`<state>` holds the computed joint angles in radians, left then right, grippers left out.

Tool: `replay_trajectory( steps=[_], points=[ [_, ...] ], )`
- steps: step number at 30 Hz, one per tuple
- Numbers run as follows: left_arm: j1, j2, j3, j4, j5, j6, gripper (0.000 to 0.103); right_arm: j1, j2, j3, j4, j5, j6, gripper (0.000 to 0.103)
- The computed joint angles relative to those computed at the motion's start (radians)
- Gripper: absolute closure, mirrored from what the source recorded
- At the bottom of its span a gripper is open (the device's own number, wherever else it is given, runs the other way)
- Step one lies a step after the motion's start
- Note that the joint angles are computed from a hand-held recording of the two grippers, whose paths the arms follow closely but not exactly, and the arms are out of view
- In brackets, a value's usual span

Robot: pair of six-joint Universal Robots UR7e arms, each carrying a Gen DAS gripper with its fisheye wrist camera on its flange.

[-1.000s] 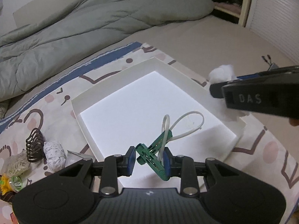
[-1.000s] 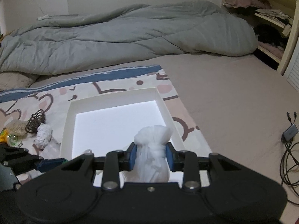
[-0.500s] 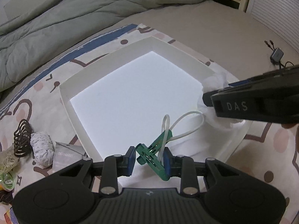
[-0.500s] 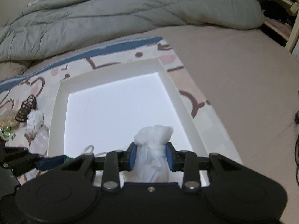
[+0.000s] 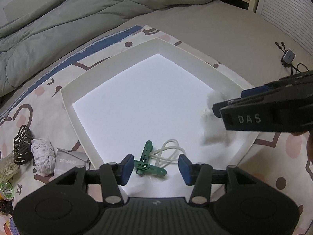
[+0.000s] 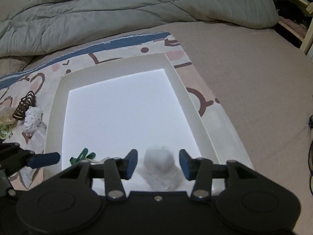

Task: Organize objects
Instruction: 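Open both tools to drop the green clip and white bag into the tray, then withdraw both open tools from the tray back toward the remaining items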

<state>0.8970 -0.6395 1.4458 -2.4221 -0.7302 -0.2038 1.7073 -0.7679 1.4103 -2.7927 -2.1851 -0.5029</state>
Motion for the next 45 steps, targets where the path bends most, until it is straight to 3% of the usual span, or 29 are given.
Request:
replay_trajectory(
  steps=[15, 22, 28, 34, 37, 45],
  points=[
    [0.0, -0.013, 0.011, 0.003, 0.007, -0.023, 0.051, -0.002, -0.013, 0.012, -0.004, -0.004, 0.002, 0.044],
    [-0.007, -0.022, 0.027, -0.022, 0.02, -0.026, 0.041, -0.003, -0.022, 0.024, -0.031, 0.003, 0.001, 0.039],
    [-0.018, -0.034, 0.048, -0.064, 0.049, -0.045, 0.024, 0.0, -0.037, 0.053, -0.116, 0.012, -0.028, 0.03],
    [-0.03, -0.052, 0.073, -0.087, 0.074, -0.052, 0.021, 0.009, -0.05, 0.086, -0.207, 0.01, -0.069, 0.021],
    [-0.037, -0.062, 0.092, -0.108, 0.095, -0.052, 0.008, 0.012, -0.058, 0.096, -0.225, 0.012, -0.065, 0.013],
    [-0.054, -0.092, 0.133, -0.147, 0.147, -0.061, 0.002, 0.016, -0.077, 0.145, -0.343, 0.028, -0.078, 0.003]
  ],
)
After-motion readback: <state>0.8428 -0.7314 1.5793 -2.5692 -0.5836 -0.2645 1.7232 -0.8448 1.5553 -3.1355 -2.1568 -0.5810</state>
